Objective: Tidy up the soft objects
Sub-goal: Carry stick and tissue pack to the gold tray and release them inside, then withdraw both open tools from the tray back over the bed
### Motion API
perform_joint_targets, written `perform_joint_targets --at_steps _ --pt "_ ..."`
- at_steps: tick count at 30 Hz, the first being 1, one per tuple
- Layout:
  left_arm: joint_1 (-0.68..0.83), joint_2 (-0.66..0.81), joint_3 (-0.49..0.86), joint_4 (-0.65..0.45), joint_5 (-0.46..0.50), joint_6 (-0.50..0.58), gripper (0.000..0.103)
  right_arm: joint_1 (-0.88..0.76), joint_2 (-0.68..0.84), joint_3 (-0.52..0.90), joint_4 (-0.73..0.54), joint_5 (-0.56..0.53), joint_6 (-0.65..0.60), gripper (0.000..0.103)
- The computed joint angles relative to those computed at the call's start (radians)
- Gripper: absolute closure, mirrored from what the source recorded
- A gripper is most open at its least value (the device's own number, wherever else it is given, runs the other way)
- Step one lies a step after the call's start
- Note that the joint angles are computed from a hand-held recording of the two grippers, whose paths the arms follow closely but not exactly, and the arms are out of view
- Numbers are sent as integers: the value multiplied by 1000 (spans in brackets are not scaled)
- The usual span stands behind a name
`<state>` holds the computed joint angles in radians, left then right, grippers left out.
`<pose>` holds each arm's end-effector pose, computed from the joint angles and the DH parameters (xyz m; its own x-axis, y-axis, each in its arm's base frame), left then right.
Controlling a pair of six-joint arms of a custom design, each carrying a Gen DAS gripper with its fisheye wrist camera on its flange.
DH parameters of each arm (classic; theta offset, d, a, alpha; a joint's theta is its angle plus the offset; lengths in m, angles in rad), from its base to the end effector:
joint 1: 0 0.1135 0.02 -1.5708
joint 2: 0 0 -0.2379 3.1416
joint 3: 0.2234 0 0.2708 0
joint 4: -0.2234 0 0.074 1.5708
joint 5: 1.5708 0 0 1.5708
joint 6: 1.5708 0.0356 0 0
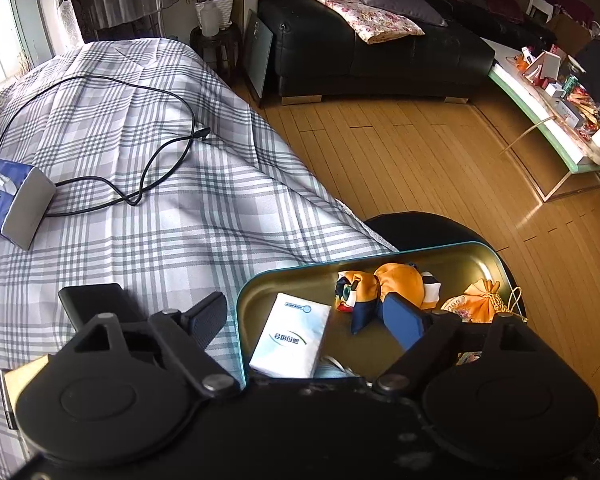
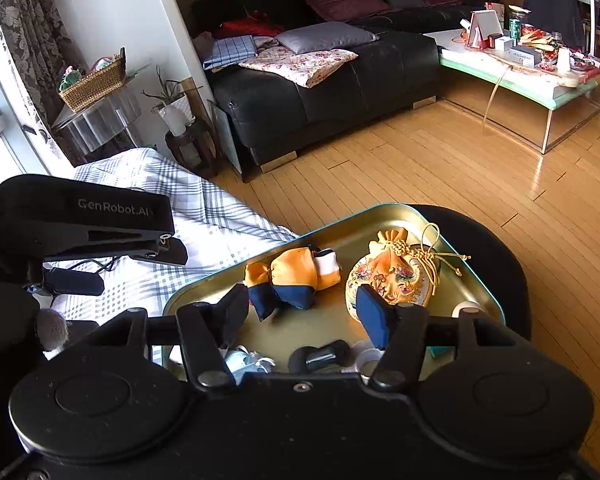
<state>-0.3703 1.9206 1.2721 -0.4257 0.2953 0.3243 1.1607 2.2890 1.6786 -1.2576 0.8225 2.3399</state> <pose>0.3689 -0.1543 0.1303 -0.6254 0.5698 -0.5331 0.7119 0.6964 -0.0907 0.1828 0.3551 0.0965 -0.2447 0.6634 -0.7072 0.7674 0.5783 0.2769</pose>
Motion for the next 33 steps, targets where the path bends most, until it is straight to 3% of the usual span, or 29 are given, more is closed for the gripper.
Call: perform_joint_targets --at_steps 7,19,33 --pt "20 6 -16 16 5 -7 13 -8 -42 -69 73 -12 19 41" --pt "89 -71 -84 30 -7 -19 3 -23 4 -3 14 -32 28 41" --pt "319 -115 -93 -54 33 77 1 -44 46 62 -16 -53 -13 41"
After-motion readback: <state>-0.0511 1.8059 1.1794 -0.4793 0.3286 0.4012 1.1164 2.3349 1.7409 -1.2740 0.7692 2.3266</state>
